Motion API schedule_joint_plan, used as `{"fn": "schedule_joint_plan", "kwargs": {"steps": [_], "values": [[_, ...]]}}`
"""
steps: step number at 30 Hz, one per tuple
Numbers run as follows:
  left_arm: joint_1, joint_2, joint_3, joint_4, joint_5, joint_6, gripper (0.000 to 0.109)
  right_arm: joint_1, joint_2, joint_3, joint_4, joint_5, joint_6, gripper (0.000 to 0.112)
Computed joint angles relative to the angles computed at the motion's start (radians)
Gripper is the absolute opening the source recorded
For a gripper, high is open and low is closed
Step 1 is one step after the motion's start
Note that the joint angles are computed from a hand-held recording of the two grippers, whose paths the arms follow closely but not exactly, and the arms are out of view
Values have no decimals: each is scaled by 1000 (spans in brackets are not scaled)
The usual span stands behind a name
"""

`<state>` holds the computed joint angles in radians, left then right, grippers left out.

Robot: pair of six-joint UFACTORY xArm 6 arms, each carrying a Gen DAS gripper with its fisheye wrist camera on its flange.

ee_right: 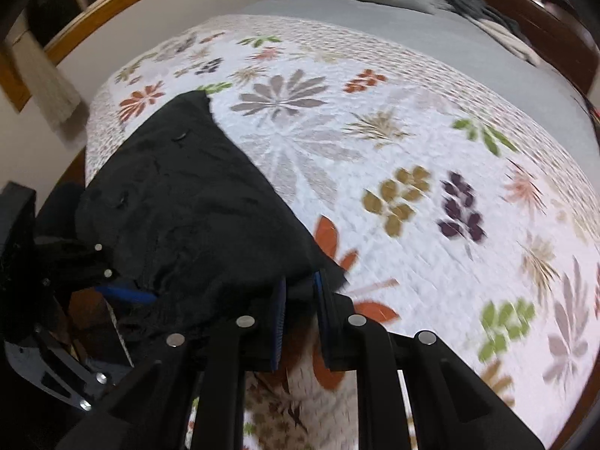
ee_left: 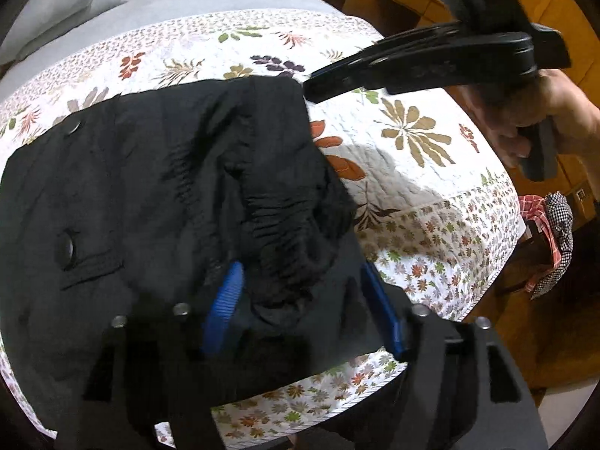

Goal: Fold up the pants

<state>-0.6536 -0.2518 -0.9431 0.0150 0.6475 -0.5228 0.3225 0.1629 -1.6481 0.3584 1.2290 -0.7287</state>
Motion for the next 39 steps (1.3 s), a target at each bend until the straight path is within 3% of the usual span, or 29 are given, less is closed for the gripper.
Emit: {"fn": "schedule_joint_plan", "kwargs": {"steps": [4,9,13,16,22,25,30,33,37,39], "values": [[0,-68,78,-90,-91,48,78,-37,-80,51,3,-35,47,16],[17,-262,234,-230,-193,117,87,-71,-145,115,170,-65,99,20],[68,-413,323,-228,-211,115,90,-37,-142,151,289,-95,86,20],[154,-481,363,-207,-186,129,90,-8,-116,165,352,-121,78,20],[308,-478,400,-257,-137,181,90,-10,-30,178,307,-143,129,9],[320,-464,406,-296,-143,234,91,-27,-47,222,339,-156,137,10],[318,-471,429,-299,-165,271,94,-37,-248,413,463,-270,124,15],[329,-488,439,-351,-160,313,94,-14,-379,527,555,-266,81,15],[333,-475,435,-391,-163,361,96,45,-461,649,493,-292,135,13],[328,-463,429,-408,-156,399,96,50,-486,713,433,-343,177,0]]}}
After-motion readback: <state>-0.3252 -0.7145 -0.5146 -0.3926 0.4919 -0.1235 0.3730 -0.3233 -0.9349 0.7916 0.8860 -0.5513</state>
